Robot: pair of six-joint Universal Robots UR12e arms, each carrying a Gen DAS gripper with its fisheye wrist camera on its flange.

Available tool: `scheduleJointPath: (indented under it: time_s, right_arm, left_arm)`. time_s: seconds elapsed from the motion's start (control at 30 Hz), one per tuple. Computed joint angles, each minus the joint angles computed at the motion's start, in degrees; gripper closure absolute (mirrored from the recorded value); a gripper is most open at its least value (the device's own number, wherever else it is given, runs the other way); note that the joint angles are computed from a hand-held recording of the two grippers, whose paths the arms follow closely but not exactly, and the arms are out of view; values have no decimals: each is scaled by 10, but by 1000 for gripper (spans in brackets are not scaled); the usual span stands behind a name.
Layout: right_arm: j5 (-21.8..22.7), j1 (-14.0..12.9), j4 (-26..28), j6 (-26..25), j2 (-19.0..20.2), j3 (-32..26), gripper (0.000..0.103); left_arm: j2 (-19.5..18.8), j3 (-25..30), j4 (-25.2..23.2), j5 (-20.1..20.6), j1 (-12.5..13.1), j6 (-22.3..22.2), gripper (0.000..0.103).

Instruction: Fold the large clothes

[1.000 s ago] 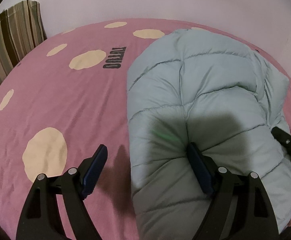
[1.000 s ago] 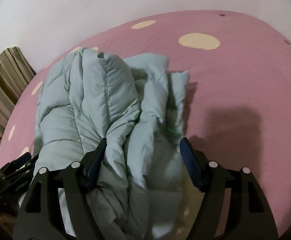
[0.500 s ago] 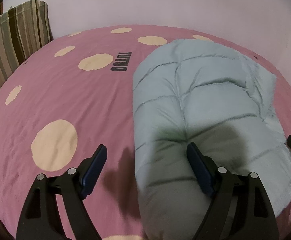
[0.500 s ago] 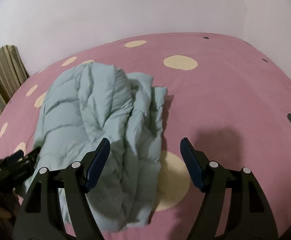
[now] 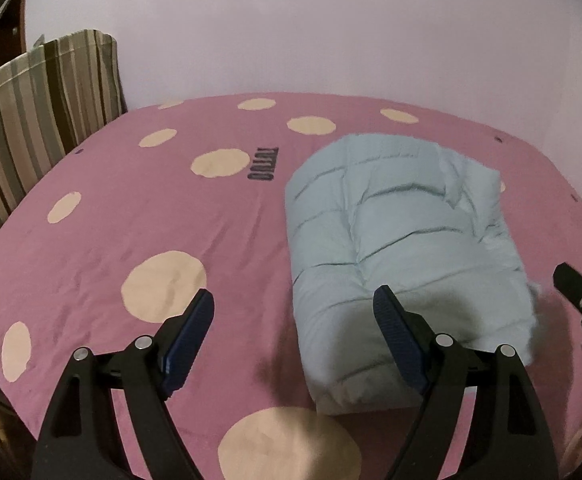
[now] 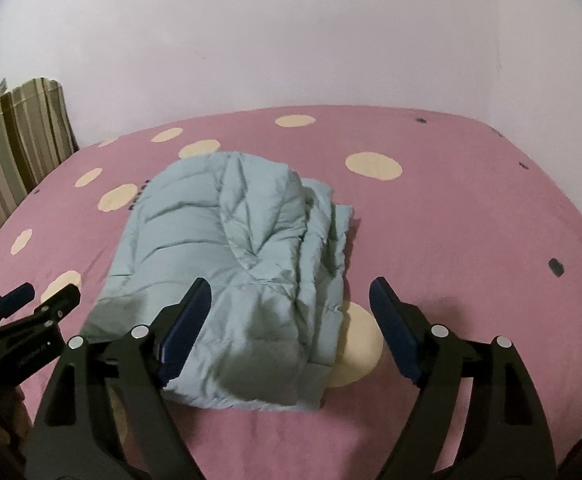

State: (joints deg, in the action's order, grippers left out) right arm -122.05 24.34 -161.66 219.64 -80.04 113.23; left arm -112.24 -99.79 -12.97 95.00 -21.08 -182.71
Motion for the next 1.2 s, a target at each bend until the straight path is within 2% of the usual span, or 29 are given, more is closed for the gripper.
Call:
scheduleJointPath:
  time_s: [0.4, 1.2]
  right_arm:
    - [-25, 21, -2, -10, -5, -4, 20]
    - [-37, 29, -12, -7, -7, 1, 19]
  left_arm:
    - [27, -23, 30, -1, -4, -2, 22]
    - [35, -34, 39, 1, -9, 1, 22]
